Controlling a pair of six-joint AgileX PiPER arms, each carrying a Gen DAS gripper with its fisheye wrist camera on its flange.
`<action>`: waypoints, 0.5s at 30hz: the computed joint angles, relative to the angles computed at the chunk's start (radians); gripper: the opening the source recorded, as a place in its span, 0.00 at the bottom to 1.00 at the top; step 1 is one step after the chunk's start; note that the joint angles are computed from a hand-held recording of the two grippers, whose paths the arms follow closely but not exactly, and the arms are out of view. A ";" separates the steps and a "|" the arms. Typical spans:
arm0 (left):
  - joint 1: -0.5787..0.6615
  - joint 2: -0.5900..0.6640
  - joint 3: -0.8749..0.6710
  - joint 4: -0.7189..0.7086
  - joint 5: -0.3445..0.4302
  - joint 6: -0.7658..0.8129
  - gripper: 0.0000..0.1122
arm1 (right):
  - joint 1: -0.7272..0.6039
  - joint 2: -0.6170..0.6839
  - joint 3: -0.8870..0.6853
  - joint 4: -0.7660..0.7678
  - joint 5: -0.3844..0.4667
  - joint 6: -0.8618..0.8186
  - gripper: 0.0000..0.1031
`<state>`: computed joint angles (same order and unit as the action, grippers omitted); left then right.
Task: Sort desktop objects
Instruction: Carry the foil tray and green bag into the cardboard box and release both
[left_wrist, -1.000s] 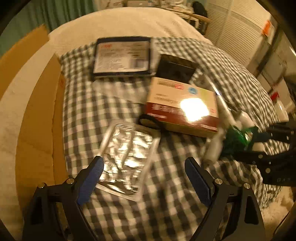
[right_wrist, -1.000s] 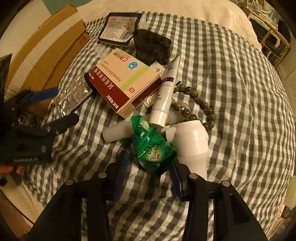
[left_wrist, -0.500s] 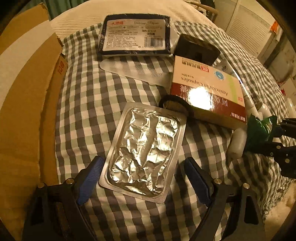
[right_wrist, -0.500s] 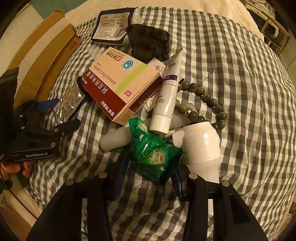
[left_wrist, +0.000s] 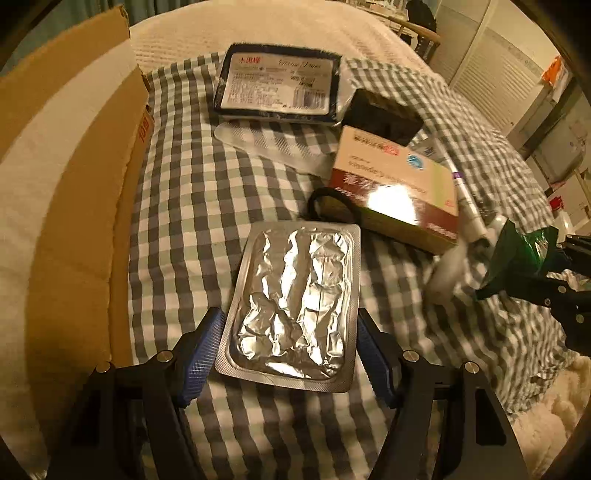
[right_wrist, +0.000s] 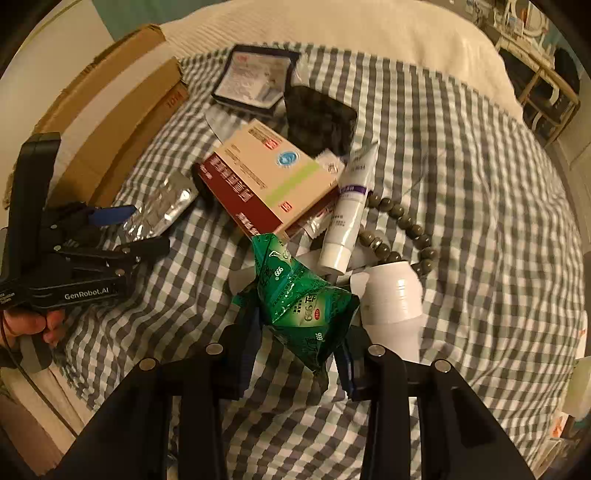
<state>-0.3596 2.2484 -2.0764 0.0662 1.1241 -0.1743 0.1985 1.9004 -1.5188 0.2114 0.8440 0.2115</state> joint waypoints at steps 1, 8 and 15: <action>-0.004 -0.013 0.011 -0.001 -0.003 -0.003 0.64 | 0.003 -0.010 0.003 -0.005 0.003 0.006 0.35; 0.007 -0.098 0.071 -0.052 -0.013 0.010 0.64 | 0.014 -0.084 0.017 -0.066 0.018 0.083 0.35; 0.018 -0.104 -0.020 -0.107 0.002 -0.003 0.64 | 0.017 -0.123 -0.034 -0.111 0.047 0.140 0.35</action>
